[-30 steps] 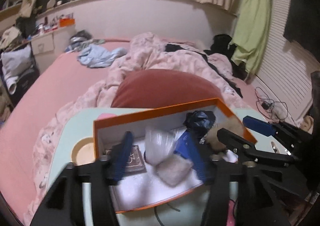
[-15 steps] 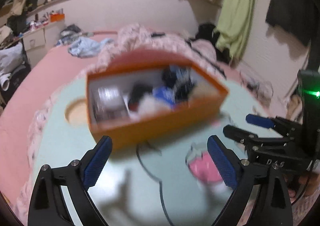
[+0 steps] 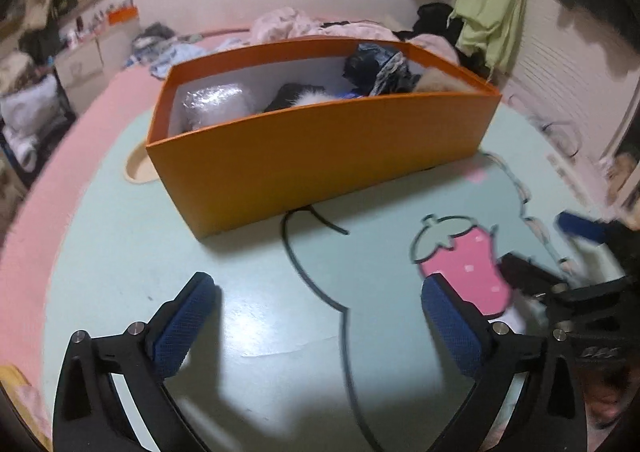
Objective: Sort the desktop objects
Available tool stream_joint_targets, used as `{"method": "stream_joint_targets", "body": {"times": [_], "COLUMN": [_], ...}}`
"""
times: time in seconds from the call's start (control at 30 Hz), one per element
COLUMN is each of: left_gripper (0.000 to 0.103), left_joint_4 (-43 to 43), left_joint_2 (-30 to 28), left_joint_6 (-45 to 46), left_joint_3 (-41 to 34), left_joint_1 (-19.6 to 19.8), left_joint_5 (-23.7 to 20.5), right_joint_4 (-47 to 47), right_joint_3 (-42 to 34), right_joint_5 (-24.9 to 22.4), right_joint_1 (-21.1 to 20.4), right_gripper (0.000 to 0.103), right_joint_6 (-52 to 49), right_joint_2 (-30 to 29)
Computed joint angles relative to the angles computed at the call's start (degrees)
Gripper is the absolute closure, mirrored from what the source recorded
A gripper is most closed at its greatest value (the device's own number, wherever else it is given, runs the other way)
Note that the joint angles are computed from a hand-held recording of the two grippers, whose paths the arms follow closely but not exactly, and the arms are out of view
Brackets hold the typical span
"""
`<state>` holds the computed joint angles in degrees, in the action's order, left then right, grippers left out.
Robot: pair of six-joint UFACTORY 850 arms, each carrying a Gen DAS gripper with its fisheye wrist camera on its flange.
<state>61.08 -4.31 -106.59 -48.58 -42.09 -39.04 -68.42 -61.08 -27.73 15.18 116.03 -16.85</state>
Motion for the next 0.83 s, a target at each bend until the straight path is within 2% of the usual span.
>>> {"method": "stream_joint_targets", "body": {"times": [0.17,0.83], "left_gripper": [0.000,0.000], "left_joint_4": [0.7,1.9], "left_joint_2": [0.8,0.7], "left_joint_6": [-0.5,-1.5], "left_joint_3": [0.6,0.9], "left_joint_1": [0.2,0.4], "left_joint_5": [0.2,0.6], "right_joint_4": [-5.0,-5.4], "right_joint_3": [1.4,1.4], "right_joint_5": [-0.4,-0.2], "right_joint_1": [0.1,-0.1], "right_gripper": [0.000,0.000], "right_joint_6": [4.4,4.6], "right_joint_2": [0.6,0.5]}}
